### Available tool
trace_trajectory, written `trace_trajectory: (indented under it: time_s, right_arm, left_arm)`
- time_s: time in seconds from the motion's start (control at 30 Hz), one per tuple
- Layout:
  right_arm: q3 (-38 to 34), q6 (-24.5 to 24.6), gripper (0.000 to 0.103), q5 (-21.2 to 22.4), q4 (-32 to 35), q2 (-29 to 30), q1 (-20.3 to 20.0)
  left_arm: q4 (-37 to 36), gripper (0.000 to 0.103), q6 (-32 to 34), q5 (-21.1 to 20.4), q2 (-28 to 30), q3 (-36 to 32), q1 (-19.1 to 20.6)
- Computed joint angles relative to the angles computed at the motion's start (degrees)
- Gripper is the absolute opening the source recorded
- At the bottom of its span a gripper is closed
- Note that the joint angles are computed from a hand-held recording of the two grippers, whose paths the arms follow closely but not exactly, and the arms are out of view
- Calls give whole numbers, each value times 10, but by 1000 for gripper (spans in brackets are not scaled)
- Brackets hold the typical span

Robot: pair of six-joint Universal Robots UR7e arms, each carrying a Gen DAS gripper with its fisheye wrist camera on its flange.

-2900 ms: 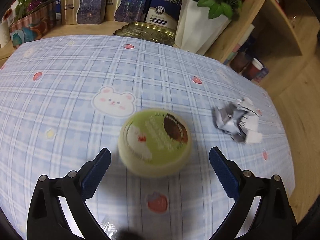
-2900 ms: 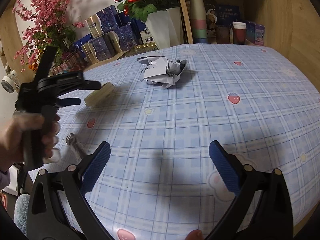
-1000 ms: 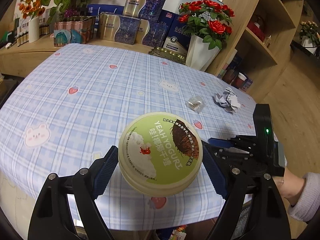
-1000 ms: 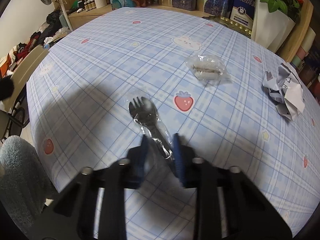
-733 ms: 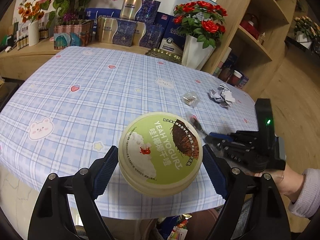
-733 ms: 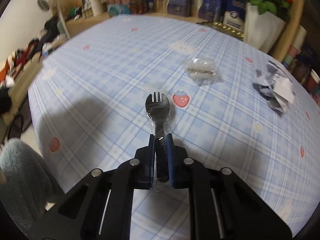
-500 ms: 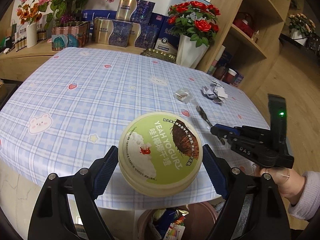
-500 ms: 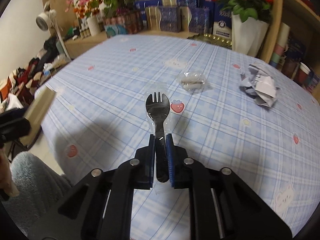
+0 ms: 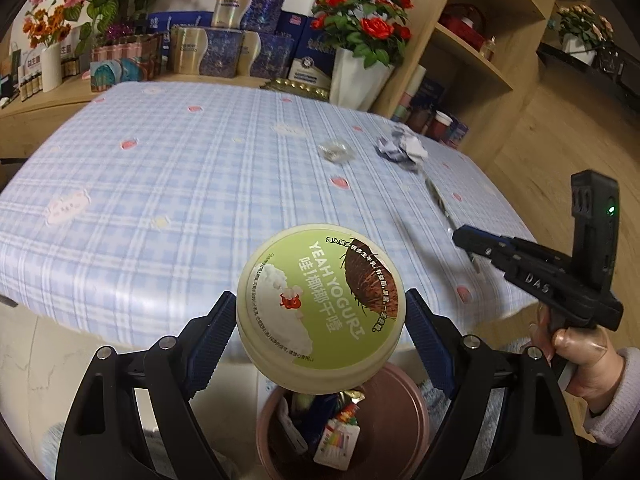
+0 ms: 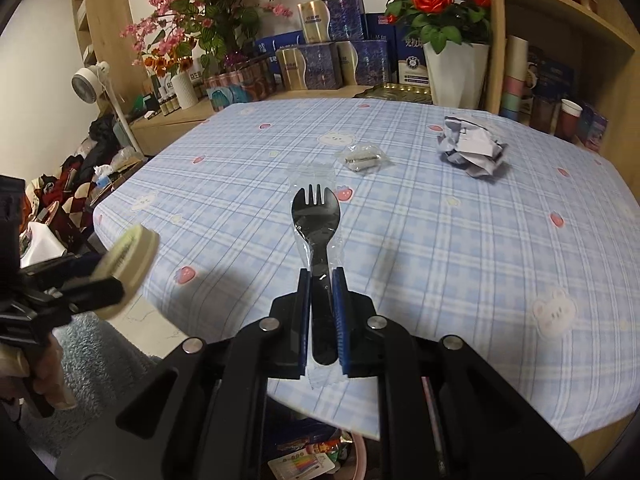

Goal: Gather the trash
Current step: 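Carry the yogurt lid and wrapped fork over the bin with both tools, then lower the yogurt lid into the bin and open the left tool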

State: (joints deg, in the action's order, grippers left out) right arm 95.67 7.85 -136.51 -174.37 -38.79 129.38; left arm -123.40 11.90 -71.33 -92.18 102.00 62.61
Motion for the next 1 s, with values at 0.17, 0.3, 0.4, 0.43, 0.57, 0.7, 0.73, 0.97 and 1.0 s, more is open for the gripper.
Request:
trace_trajectory:
  time_s: [0.17,0.3,0.4,0.43,0.57,0.7,0.73,0.97,1.0]
  right_arm:
    - [27,6,15,-12,-22,-2,18]
    - [46,22,15,-17,-35,-1,31]
    - [62,38,15,-20,-42,-3,38]
    - [67,42,15,-22,-45,-3,40]
    - [87,55,15,-16,-52,-8,43]
    - [108,72,15,-14,-62,-13,43]
    - [113,76,15,-13,-65,-14,43]
    - [131,94,15,-4,-83,-14,42]
    - [133,95,15,-3,-83,-14,41]
  left_arm:
    - [24,82,-6,-10,-15,27,2]
    - [44,82,-8,-12,-24,49,4]
    - [57,82,-7,-13,-31,66,4]
    - [62,82,-5,-14,-33,70,5]
    - [100,82,-3,-33,-30,79,16]
    - [137,82,-7,-42,-20,82,25]
    - [142,82,-6,-38,-16,83,24]
    - [193,82,12,-22,9,92,14]
    - [199,82,17,-20,10,95,12]
